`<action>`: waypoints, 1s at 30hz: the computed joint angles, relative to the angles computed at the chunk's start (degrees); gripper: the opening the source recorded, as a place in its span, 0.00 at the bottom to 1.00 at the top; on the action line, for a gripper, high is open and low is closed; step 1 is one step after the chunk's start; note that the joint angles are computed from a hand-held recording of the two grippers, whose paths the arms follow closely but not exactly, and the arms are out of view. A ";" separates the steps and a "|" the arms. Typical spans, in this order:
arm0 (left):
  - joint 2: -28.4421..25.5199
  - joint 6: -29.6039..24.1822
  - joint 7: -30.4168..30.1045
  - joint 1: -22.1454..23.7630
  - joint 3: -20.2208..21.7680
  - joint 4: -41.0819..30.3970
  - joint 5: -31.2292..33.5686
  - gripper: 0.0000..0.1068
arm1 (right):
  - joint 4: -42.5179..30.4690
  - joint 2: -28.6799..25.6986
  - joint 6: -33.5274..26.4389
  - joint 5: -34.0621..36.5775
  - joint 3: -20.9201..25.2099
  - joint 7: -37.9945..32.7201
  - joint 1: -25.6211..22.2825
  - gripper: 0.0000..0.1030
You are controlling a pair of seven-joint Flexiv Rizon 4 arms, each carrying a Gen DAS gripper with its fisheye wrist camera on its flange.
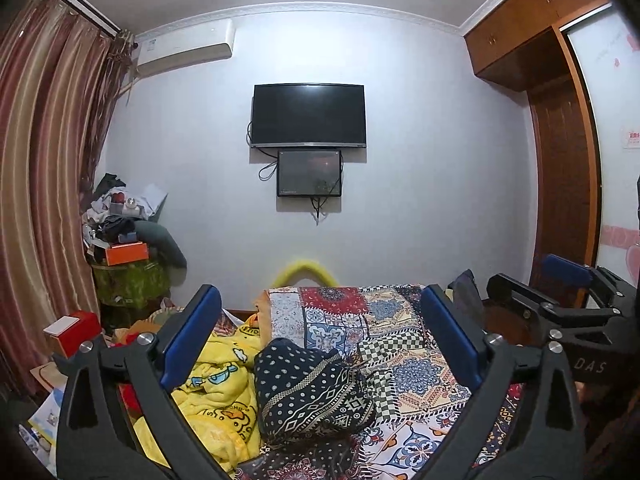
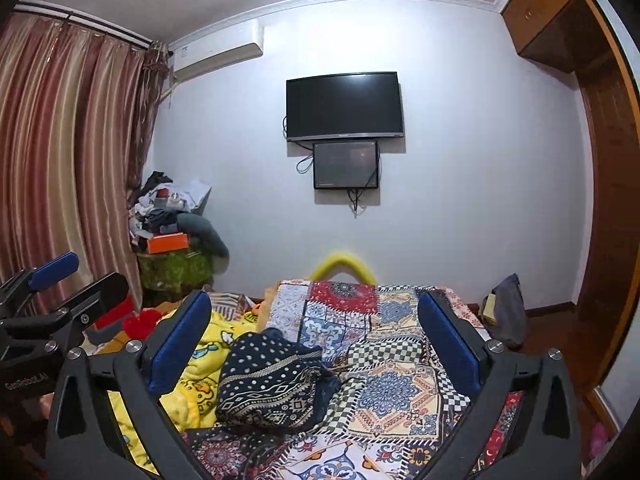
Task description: Fold large clothes
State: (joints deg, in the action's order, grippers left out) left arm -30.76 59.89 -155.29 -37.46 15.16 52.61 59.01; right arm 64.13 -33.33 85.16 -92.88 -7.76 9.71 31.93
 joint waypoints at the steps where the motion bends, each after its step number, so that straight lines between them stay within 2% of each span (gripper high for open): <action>1: 0.01 -0.20 0.00 -0.14 0.05 0.02 0.12 0.95 | 0.14 0.00 -0.18 0.67 0.16 -0.93 0.04 1.00; 10: -0.73 -0.71 1.04 -0.01 -0.12 -0.68 -0.29 0.95 | 2.07 1.03 -2.19 0.98 0.53 -1.93 0.53 1.00; 30: -1.11 -0.82 1.46 -0.05 0.16 -0.88 -0.97 0.96 | 3.63 1.96 -2.50 4.12 0.08 -3.70 0.96 1.00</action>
